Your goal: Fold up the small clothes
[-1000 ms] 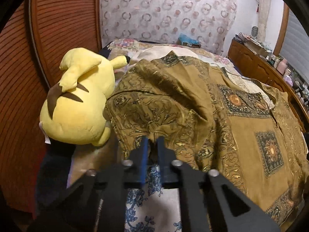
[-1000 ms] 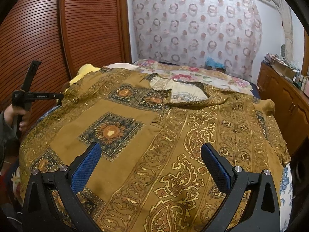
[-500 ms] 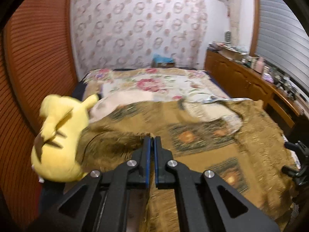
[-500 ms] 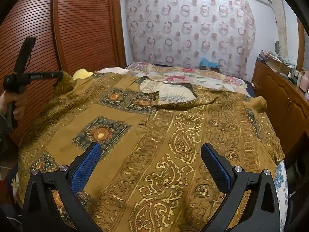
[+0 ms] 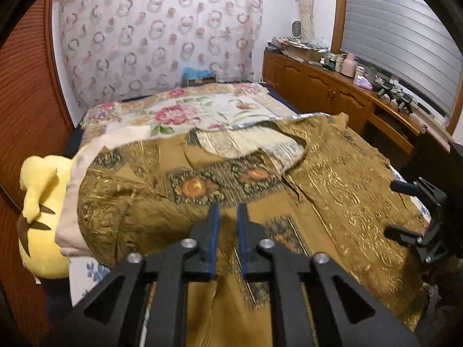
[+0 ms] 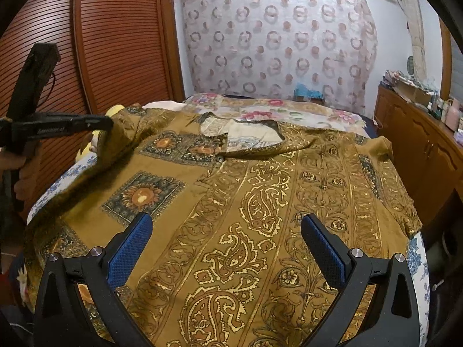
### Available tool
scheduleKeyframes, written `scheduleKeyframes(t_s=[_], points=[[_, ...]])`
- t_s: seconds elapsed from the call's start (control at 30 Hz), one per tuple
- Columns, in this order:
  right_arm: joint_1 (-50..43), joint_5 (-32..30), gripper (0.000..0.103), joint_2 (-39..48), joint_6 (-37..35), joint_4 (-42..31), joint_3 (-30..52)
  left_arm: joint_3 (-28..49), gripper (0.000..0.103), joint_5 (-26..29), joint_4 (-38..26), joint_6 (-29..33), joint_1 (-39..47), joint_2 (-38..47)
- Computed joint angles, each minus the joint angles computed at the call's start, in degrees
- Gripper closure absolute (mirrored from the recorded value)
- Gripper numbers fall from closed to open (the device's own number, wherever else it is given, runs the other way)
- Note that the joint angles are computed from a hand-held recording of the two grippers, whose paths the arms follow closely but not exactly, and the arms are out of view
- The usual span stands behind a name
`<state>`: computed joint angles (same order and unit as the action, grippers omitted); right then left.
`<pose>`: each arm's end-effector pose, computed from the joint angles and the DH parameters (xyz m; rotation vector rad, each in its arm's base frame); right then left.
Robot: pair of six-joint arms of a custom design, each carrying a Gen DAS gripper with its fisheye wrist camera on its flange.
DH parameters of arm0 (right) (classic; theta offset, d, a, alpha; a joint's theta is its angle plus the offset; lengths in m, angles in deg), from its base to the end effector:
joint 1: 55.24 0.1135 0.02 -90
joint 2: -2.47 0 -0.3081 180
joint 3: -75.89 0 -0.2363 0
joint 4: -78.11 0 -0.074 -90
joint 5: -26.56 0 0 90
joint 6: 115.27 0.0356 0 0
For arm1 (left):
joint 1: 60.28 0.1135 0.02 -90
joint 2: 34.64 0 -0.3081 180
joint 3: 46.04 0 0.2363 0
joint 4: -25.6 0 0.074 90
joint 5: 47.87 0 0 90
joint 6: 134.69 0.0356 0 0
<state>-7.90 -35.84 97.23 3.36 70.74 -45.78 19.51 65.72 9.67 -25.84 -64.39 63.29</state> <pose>0.2235 0.2182 0.2072 -0.1316 2.2316 0.1532 0.3311 -0.0381 0.2125 0.6500 2.2630 -0.3714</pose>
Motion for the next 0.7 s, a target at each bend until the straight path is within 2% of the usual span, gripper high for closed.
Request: scheduleKeyframes(t_s=[0.07, 0.13, 0.27, 0.3, 0.57, 0.7], points=[[-0.13, -0.33, 0.000, 0.25, -0.01, 0.15, 0.11, -1.26, 0.077, 0.11, 0.49, 0.59, 0.87, -0.75], [-0.11, -0.58, 0.000, 0.72, -0.11, 0.21, 0.45, -2.80, 0.062, 0.01, 1.18, 1.62, 2.26, -1.91], [-0.09, -1.18, 0.000, 2.33, -0.98, -0.19, 2.36, -4.48, 0.052, 0.53, 2.55, 2.32, 5.13, -2.23], [-0.05, -1.36, 0.000, 2.75, -1.38, -0.38, 3.03, -5.12, 0.043, 1.27, 2.87, 2.62, 6.54, -2.58], [0.27, -3.01, 0.000, 7.33, -5.73, -3.04, 10.88, -7.48, 0.041, 3.40, 5.43, 4.32, 14.56, -2.19], [-0.24, -6.72, 0.002, 11.58, -9.34, -4.43, 17.48, -7.75, 0.041, 5.26, 6.13, 5.13, 18.89, -1.75]])
